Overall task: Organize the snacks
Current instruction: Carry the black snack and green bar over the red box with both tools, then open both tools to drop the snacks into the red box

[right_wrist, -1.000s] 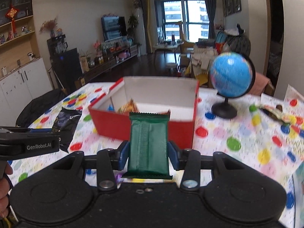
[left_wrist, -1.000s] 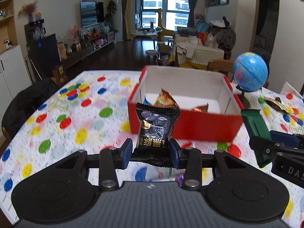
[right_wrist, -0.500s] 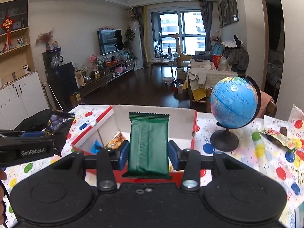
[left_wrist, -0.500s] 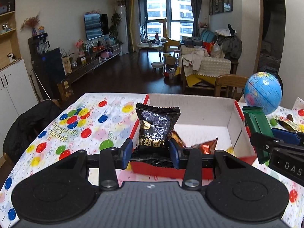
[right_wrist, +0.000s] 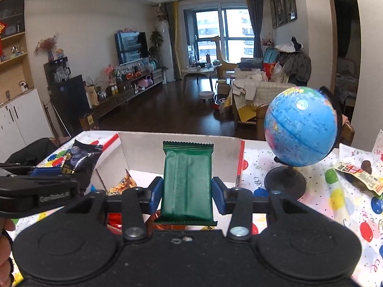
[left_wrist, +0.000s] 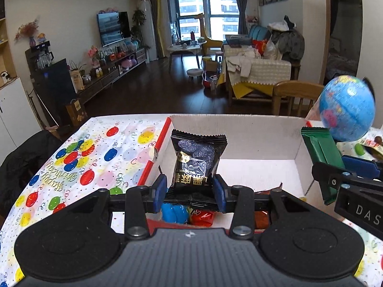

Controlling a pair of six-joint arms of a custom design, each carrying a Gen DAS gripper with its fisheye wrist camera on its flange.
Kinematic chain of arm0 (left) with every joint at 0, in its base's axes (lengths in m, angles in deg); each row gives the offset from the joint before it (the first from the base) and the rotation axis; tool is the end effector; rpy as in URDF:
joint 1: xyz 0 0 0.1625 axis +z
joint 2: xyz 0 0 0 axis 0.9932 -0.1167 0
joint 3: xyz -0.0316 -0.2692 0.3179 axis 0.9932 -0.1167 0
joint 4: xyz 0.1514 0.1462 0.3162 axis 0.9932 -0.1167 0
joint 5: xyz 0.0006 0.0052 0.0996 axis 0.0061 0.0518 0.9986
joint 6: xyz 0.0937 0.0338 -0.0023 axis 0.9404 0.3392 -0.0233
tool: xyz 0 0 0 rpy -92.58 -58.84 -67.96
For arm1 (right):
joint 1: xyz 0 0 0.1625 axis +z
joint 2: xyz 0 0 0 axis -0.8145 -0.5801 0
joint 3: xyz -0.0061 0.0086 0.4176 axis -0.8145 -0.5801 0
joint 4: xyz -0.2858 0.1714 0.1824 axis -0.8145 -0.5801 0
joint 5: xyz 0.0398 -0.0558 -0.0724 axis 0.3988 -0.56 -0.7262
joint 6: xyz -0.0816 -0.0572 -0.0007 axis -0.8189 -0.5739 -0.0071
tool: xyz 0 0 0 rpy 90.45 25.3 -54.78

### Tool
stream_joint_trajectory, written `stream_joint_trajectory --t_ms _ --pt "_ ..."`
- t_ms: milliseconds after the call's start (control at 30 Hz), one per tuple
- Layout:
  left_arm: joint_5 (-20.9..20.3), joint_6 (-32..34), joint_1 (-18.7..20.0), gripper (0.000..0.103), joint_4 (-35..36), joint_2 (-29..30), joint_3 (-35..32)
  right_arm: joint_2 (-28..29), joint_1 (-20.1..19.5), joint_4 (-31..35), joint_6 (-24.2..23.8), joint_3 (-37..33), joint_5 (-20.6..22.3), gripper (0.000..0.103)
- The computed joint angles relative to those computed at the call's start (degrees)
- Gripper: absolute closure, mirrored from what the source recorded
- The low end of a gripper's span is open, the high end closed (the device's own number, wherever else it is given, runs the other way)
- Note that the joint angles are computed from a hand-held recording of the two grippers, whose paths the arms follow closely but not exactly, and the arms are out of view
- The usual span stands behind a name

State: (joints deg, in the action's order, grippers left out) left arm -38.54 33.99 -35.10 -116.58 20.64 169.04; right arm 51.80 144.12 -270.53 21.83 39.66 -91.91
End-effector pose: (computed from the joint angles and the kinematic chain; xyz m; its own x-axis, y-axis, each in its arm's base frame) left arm -0.2105 -0.5817 0.0399 -0.5854 -0.3665 -0.7231 0.4381 0.6075 -0.6626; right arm 0.1262 -0.6511 0.1041 -0.6867 -0.4943 0.5330 -0.7264 0.4951 -0.4767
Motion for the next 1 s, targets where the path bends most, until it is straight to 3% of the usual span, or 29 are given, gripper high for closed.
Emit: stream_joint_trajectory --t_ms 300,533,767,1000 --pt "-1.1 3.5 3.0 0.062 0.1 2.4 -4.2 3.6 0.3 3.2 -0.6 -4.4 -3.3 0.06" --pt "-1.9 1.2 4.2 0.062 3.5 2.4 -4.5 4.8 0.5 5.9 -0.3 -5.8 -6.0 0.059" --pt "-2.0 -1.4 3.8 0.062 4.9 1.7 -2.8 4.3 0.3 6.3 -0.1 -4.9 -6.2 0.059" --pt "-2.1 -4.6 1.9 0.062 5.7 -0.4 0.3 1.8 0.1 5.9 1.3 -2.3 -5.5 0.052"
